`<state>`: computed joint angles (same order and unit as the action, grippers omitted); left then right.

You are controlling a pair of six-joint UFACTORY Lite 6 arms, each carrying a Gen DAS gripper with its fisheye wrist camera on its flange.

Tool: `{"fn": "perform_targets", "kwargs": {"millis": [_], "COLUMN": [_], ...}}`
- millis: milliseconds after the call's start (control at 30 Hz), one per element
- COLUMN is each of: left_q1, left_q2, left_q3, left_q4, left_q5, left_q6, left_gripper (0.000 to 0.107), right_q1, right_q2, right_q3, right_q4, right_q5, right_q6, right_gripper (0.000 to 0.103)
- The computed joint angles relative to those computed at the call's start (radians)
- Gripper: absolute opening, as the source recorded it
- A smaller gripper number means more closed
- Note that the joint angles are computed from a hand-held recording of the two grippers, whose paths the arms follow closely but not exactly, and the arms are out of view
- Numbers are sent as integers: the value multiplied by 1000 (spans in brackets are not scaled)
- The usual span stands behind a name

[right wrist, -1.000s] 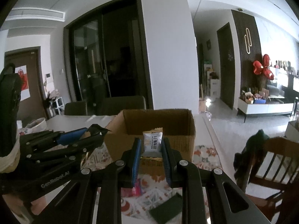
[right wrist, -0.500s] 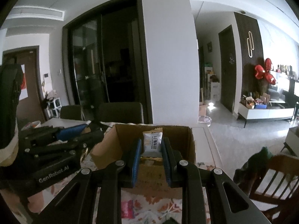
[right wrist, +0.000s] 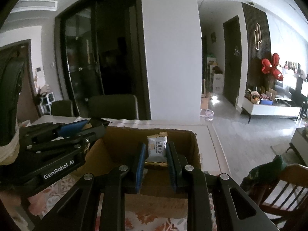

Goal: Organize snacks
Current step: 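Carry both snacks over the cardboard box and open both tools to drop them, then move both tools back from the box toward the remaining snacks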

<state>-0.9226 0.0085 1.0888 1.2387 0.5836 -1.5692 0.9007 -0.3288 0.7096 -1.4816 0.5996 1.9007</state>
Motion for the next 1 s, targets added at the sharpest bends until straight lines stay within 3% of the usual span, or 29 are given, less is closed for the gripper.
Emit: {"fn": "perform_targets", "kwargs": {"millis": [100, 233, 300, 467, 567, 833, 1000], "left_q1": [25, 11, 2, -61, -124, -320, -495], "left_q2": [21, 17, 7, -59, -110, -239, -283], "left_q3": [6, -21, -32, -91, -130, -224, -268], "left_q4": [-10, 61, 72, 78, 64, 7, -23], "left_q5": [-32, 10, 33, 116, 187, 373, 543], "left_q6": [0, -79, -89, -107, -125, -157, -204], "left_gripper": [37, 64, 65, 69, 70, 70, 70], "right_q1": [-26, -54, -57, 11, 54, 244, 411], "right_q2": [41, 82, 82, 37, -2, -124, -164], "right_q3": [12, 33, 26, -20, -36, -94, -131], "right_q4": [-18, 1, 9, 25, 61, 161, 194], "right_q5": [-19, -44, -40, 49, 93, 271, 407], "right_q6": [28, 18, 15, 36, 30, 25, 76], "right_gripper": [24, 26, 42, 43, 55, 58, 61]}}
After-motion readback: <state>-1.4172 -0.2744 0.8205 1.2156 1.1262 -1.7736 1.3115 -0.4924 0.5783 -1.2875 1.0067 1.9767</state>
